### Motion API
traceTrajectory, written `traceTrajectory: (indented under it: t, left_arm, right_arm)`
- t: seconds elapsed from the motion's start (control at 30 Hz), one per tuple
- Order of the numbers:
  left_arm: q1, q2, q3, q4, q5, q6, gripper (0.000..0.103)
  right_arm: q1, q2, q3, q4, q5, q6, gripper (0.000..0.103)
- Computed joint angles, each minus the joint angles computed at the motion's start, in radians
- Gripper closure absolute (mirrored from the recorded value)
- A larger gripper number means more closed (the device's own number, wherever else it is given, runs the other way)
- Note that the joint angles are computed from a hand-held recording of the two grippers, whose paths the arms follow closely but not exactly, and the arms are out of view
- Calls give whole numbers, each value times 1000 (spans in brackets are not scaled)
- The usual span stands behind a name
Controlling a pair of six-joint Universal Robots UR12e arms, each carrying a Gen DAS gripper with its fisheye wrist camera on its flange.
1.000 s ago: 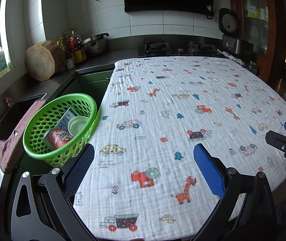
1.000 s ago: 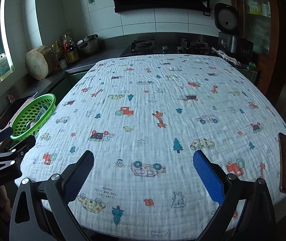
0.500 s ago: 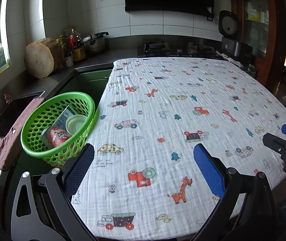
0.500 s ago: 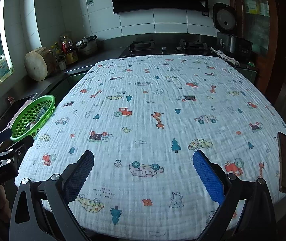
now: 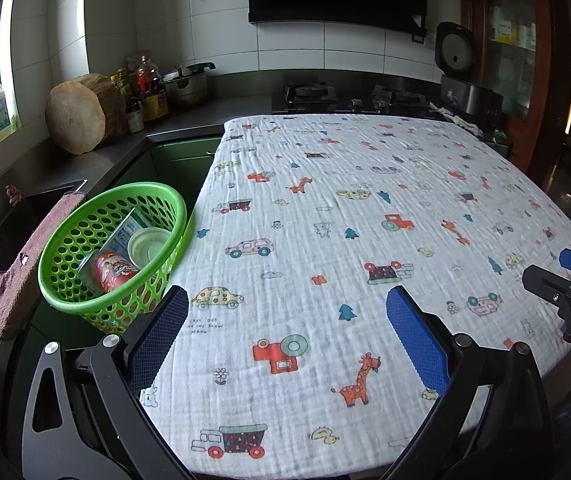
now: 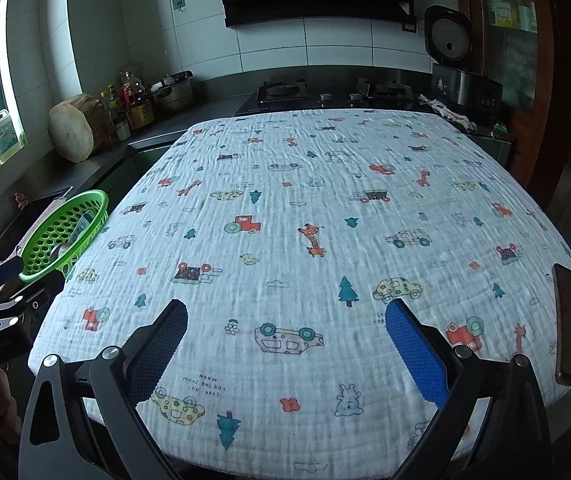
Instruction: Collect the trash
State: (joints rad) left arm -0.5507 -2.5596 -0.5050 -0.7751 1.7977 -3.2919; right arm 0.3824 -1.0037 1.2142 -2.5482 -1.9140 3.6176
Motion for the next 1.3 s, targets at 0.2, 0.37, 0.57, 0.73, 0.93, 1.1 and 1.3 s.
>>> traceTrajectory:
  t: [0.2, 0.37, 0.57, 0.73, 0.93, 1.1, 1.3]
  left_arm:
    - [0, 0, 0, 5, -3, 0, 5]
    - [0, -3, 6, -1, -10, 0, 5]
    - [-1, -10, 21, -10, -11, 2, 5]
    - [2, -7, 17, -10, -31, -6, 5]
    - [5, -1, 4, 0, -42, -24, 5]
    - [4, -3, 5, 0, -44, -7, 5]
    - [1, -7, 10, 1, -37, 10, 5]
  right_arm:
    - [-1, 0, 1, -4, 3, -1, 7]
    - [-1, 0, 1, -6, 2, -6, 7]
    - [-2, -1, 2, -7, 2, -12, 7]
    - [-2, -1, 0, -6, 2, -12, 7]
    - [-3, -1, 2, -7, 2, -13, 7]
    - [-3, -2, 4, -3, 2, -12, 7]
    - [-1, -3, 7, -6, 1, -17, 7]
